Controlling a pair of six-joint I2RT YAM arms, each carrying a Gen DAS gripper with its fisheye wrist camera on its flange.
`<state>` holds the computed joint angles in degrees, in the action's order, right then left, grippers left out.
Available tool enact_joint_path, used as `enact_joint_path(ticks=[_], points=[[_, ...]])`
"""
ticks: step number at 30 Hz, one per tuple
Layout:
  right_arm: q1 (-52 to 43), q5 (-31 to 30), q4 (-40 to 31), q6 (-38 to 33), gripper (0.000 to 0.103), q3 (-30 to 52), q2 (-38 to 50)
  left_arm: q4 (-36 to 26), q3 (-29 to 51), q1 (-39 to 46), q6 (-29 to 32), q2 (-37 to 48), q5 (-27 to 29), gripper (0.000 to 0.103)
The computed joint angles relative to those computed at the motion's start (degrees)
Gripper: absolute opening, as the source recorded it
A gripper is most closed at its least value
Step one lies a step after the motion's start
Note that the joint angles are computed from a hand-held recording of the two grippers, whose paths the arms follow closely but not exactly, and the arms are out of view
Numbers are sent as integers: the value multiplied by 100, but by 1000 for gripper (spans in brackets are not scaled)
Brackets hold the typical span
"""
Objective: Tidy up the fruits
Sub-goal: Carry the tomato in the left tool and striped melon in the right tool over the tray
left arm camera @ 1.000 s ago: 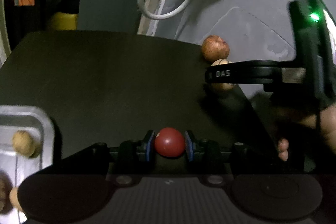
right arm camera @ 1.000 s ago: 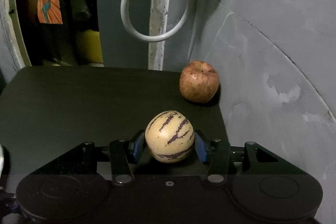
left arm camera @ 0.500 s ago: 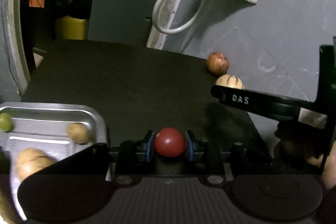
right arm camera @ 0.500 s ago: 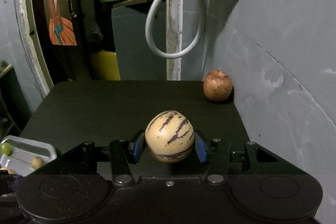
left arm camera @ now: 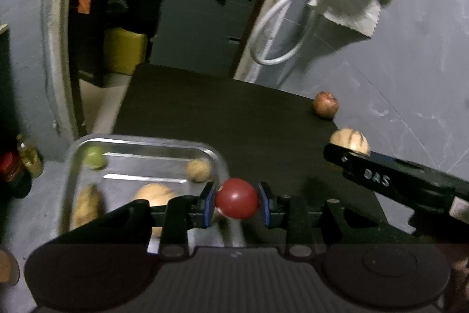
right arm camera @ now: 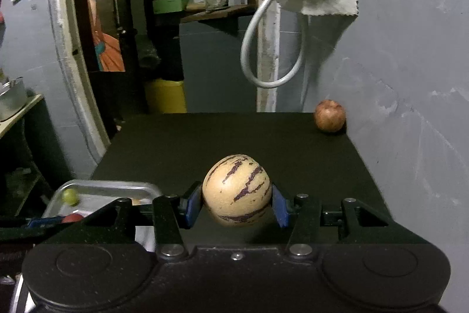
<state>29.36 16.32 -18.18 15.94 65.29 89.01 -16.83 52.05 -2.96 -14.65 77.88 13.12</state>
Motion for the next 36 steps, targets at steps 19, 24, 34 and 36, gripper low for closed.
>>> enact_joint_path(ticks=[19, 24, 34, 36], points=[[2193, 1181, -963, 1905, 51, -537, -747, -1425, -731, 2298, 1596, -1246, 1006, 33], [2521, 1136, -1135, 2065, 51, -624, -697, -1749, -903, 2522, 1970, -1360, 1134, 33], [2625, 851, -1128, 2039, 51, -739, -582, -1882, -1051, 2377, 2105, -1331, 1020, 33], [2607, 792, -1111, 1996, 51, -748, -566, -1867, -1046, 2324, 2068, -1299, 975, 33]])
